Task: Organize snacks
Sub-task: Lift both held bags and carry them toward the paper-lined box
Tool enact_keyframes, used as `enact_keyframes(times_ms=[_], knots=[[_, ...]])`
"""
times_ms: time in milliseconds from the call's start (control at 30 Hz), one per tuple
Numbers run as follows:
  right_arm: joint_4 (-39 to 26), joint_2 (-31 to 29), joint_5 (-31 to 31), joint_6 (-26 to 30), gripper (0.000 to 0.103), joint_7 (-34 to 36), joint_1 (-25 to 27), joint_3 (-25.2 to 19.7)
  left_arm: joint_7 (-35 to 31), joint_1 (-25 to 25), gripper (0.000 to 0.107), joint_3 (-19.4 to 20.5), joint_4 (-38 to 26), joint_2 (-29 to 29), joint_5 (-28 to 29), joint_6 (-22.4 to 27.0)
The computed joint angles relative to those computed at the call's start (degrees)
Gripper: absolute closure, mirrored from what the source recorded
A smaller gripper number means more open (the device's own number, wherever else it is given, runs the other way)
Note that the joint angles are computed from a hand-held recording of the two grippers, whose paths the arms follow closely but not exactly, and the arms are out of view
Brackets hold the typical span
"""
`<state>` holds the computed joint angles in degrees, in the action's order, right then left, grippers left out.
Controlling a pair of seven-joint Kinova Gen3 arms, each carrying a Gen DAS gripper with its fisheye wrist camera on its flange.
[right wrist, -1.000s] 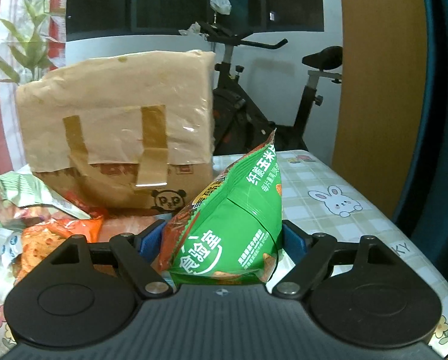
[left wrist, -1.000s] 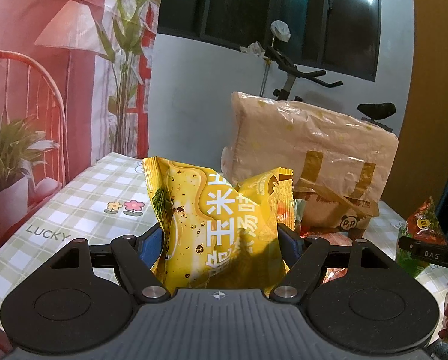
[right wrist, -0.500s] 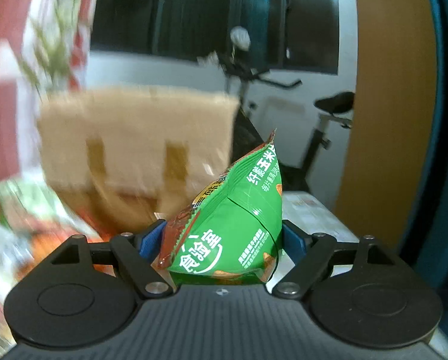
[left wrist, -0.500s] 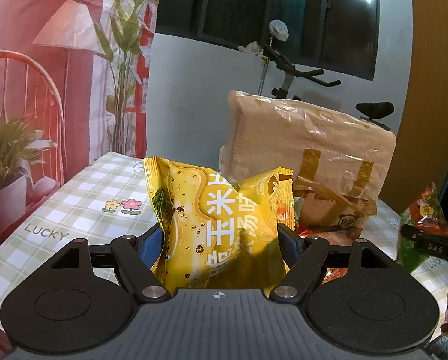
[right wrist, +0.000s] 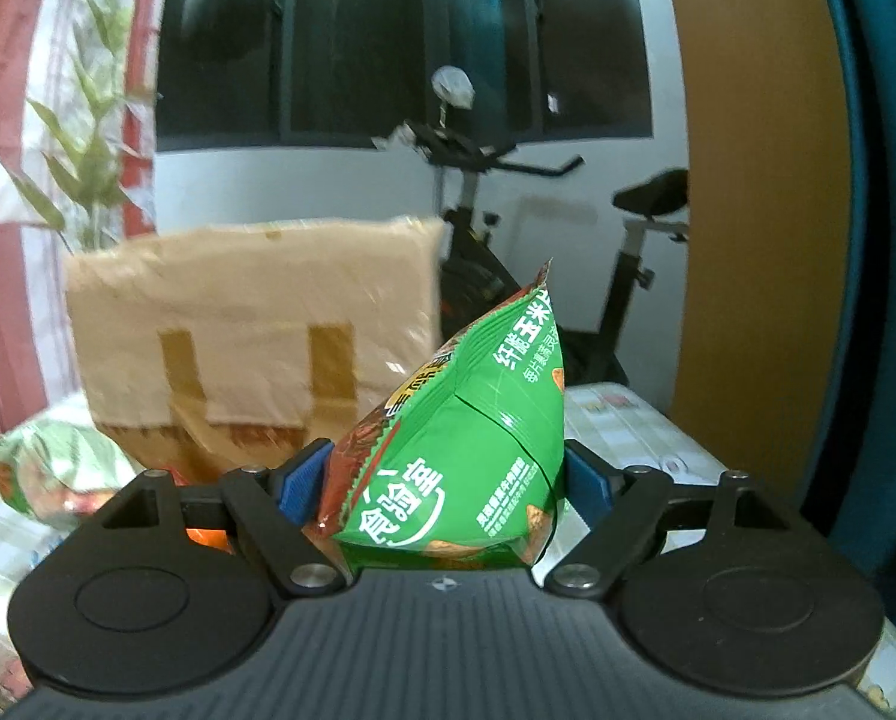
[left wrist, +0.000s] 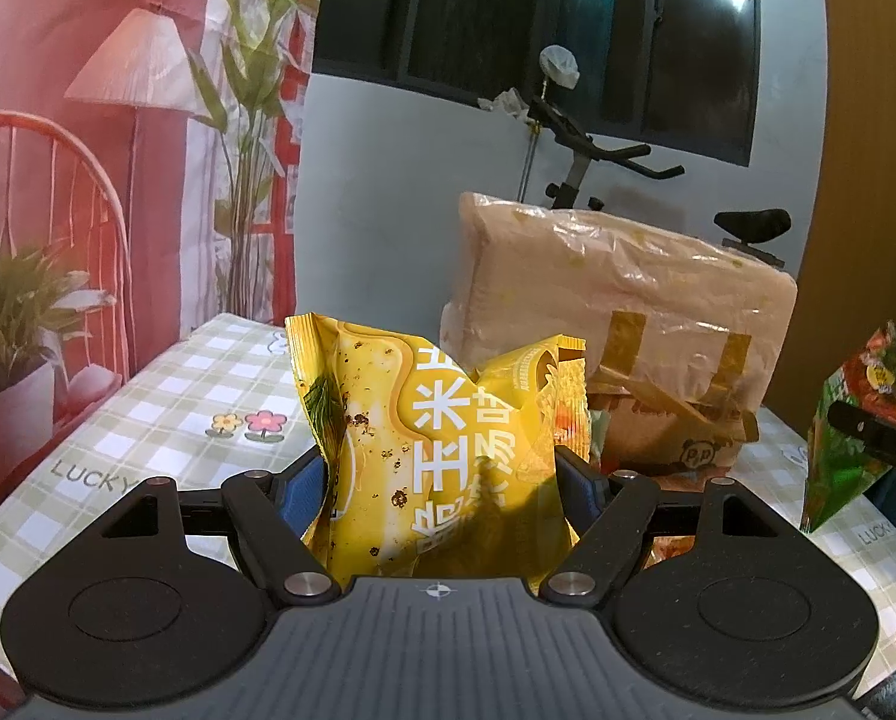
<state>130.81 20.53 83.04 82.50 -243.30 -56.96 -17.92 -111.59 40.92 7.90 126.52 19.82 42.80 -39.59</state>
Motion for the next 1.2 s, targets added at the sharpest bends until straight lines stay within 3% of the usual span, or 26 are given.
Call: enact_keyframes(times_ms=[267, 600, 1200], knots=[[1.6, -0.8, 5.4, -0.8, 0.021, -0.8, 1.2, -0.5, -2.3, 0.6, 0.029, -0.1, -1.2, 0.5, 0.5, 0.4], [2.2, -1.7, 6.0, -4.1, 0.021, -2.2, 2.8, -1.1, -2.9, 0.4, 0.029, -0.6, -2.0, 0.7, 1.5, 2.2], [3.3, -3.5, 8.1, -1.3, 0.021, -1.2, 2.0, -1.5, -4.3, 0.1, 0.029, 0.2, -2.9, -1.9, 1.0, 0.4]])
